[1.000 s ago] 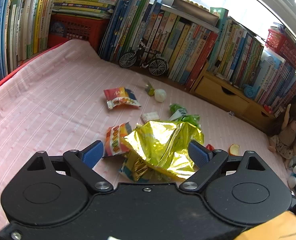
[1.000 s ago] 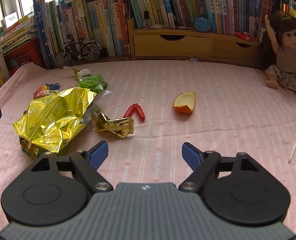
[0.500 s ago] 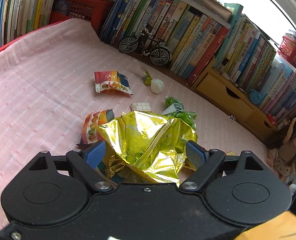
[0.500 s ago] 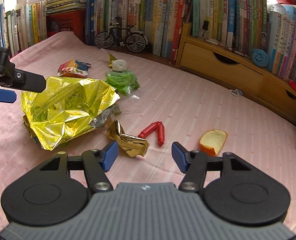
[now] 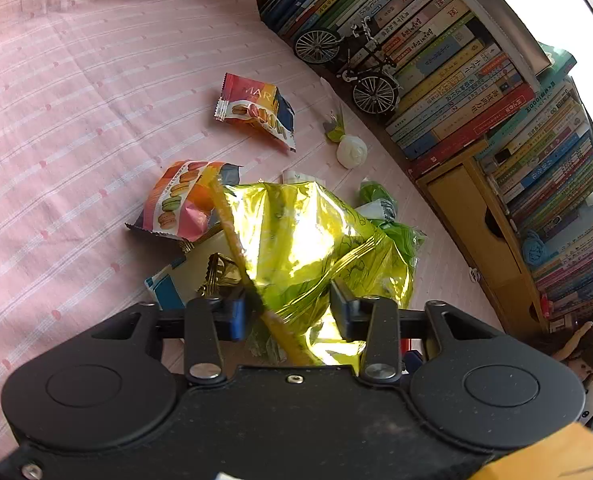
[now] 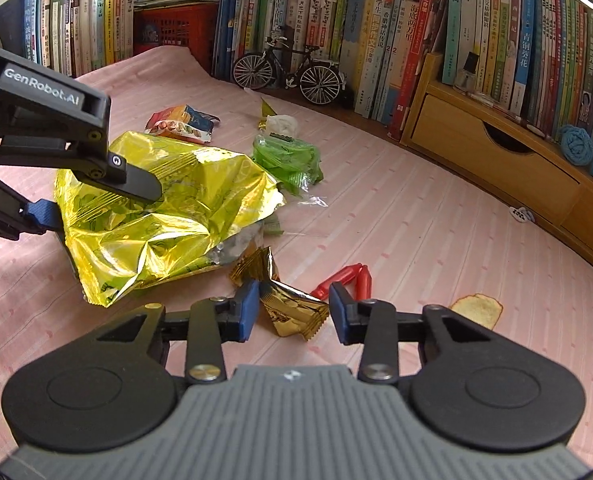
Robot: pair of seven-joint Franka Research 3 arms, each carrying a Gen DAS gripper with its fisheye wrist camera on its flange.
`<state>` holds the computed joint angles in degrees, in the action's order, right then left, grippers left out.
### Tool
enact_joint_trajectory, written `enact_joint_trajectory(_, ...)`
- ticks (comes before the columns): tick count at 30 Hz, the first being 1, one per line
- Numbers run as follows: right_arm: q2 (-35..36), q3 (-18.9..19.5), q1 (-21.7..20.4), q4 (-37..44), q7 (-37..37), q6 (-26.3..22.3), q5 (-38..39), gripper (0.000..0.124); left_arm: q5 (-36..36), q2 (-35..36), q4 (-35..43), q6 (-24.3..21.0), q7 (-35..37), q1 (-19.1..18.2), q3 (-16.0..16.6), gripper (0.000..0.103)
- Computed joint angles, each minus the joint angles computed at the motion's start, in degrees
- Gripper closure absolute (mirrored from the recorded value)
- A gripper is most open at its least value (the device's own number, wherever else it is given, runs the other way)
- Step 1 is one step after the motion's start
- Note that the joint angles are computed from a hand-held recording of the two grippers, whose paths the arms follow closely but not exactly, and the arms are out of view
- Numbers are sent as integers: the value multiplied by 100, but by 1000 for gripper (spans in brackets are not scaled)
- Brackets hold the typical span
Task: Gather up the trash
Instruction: 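Grasp the gold foil bag with the left gripper while the right grasps the gold wrapper, then carry the gold foil bag and gold wrapper over the black trash bin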
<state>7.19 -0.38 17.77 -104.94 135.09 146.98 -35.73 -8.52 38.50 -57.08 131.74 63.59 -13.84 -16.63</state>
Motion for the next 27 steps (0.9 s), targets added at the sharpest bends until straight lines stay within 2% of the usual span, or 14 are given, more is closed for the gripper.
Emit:
enact_joint_trajectory(1,0,-6,15,12,56,-49,-47,101,-22,-68,-118,151,37,12,-22,74)
enact_joint_trajectory(2,-30,-14,38,-10,169,-102,-136,103,-42,-144,-241,304,110,25,-54,79)
enact_joint_trajectory(4,-88,1,13,-76,206,-62,-105,108,22,-276,-386,473,246,2,-58,81)
enact_joint_trajectory(6,-139,25,-23,-135,180,-15,-14,108,123,-423,-529,605,357,-30,-38,82)
enact_joint_trajectory(8,-160,44,-50,-167,106,50,-3,106,143,-560,-675,755,445,-20,-52,86)
enact_joint_trajectory(11,-112,49,-65,-129,28,139,-110,85,187,-818,-973,1045,607,8,-55,87)
enact_joint_trajectory(13,-22,53,-95,-59,-164,241,65,77,334,-992,-1194,1261,684,-21,-1,87)
enact_joint_trajectory(16,136,33,-92,72,-348,284,379,74,551,-1142,-1372,1420,705,-63,78,88)
enact_joint_trajectory(17,204,35,-94,143,-453,232,573,77,588,-1185,-1424,1445,707,-55,89,88)
enact_joint_trajectory(18,241,42,-108,170,-576,239,814,103,614,-1223,-1479,1479,715,-43,93,88)
enact_joint_trajectory(19,252,20,-90,172,-579,243,922,110,644,-1261,-1526,1511,708,-37,102,88)
enact_joint_trajectory(22,141,-68,-7,7,-342,447,896,115,649,-1384,-1697,1623,704,25,98,88)
enact_joint_trajectory(27,-41,-77,55,-121,120,305,573,116,549,-1614,-2006,1824,764,161,59,88)
